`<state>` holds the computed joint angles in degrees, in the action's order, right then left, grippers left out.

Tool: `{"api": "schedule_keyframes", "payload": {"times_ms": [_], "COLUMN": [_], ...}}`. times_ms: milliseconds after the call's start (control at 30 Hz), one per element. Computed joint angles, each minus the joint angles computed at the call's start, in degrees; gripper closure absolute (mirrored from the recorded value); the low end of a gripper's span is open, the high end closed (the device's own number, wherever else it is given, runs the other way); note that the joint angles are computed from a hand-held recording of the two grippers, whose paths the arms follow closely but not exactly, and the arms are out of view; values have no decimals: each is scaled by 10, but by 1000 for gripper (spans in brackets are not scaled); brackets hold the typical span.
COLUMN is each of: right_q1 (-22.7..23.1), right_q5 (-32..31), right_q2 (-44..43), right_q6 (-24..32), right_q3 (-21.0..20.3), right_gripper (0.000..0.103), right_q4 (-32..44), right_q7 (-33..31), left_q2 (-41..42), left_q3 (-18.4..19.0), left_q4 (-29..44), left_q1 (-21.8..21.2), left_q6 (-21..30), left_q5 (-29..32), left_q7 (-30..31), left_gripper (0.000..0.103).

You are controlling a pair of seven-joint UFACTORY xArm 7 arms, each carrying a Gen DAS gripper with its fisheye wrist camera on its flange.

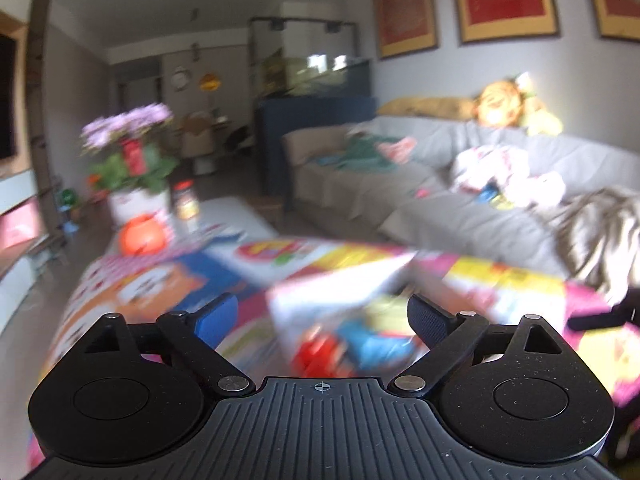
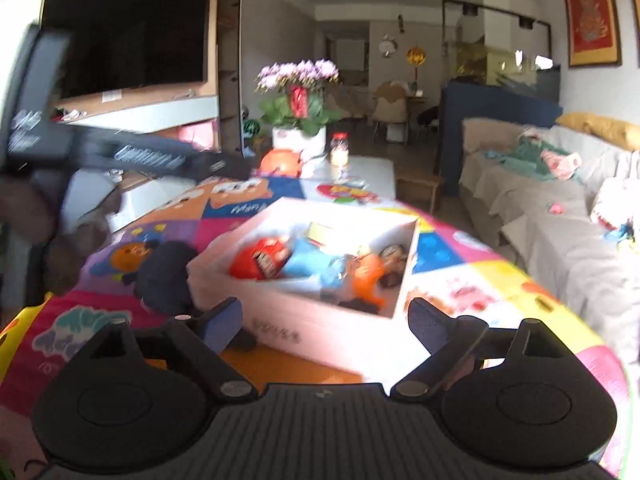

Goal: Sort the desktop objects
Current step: 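Carry the doll keychain and Hello Kitty toy over the pink box and release both, then grasp the black stick with the right gripper while the left grasps the black plush toy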

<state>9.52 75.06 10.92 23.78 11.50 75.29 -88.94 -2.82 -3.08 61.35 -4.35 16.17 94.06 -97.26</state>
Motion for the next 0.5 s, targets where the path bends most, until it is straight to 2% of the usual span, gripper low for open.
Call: {"api": "schedule_keyframes", "payload": {"times_ms": [133, 233, 367, 400, 433, 500], "right_q1": [11, 19, 35, 41, 50, 63], "right_q5": [-42, -56, -63, -76, -106, -176], "right_q2": [-4, -6, -3, -1, 6, 22], "right_q6": [2, -1, -18, -24, -28, -29], "right_q3": [4, 9, 20, 22, 21, 19], "right_gripper": [12, 12, 13, 23, 38, 52], "right_q4": [-16, -27, -36, -36, -31, -17], "right_q7": [31, 30, 19, 26, 48, 109], "left_q2": [-66, -104, -127, -129, -131, -134], "left_q3": [0, -8, -28, -31, -34, -32], "left_q4": [-105, -170, -222, -229, -236, -245], "left_q1": [8, 15, 18, 19, 18, 20], "left_q6": [4, 7, 41, 48, 56, 59], "left_q5": [-32, -44, -55, -57, -58, -66], "left_q7": [-26, -46, -50, -50, -55, -66], "left_gripper": [6, 4, 3, 3, 3, 3]}}
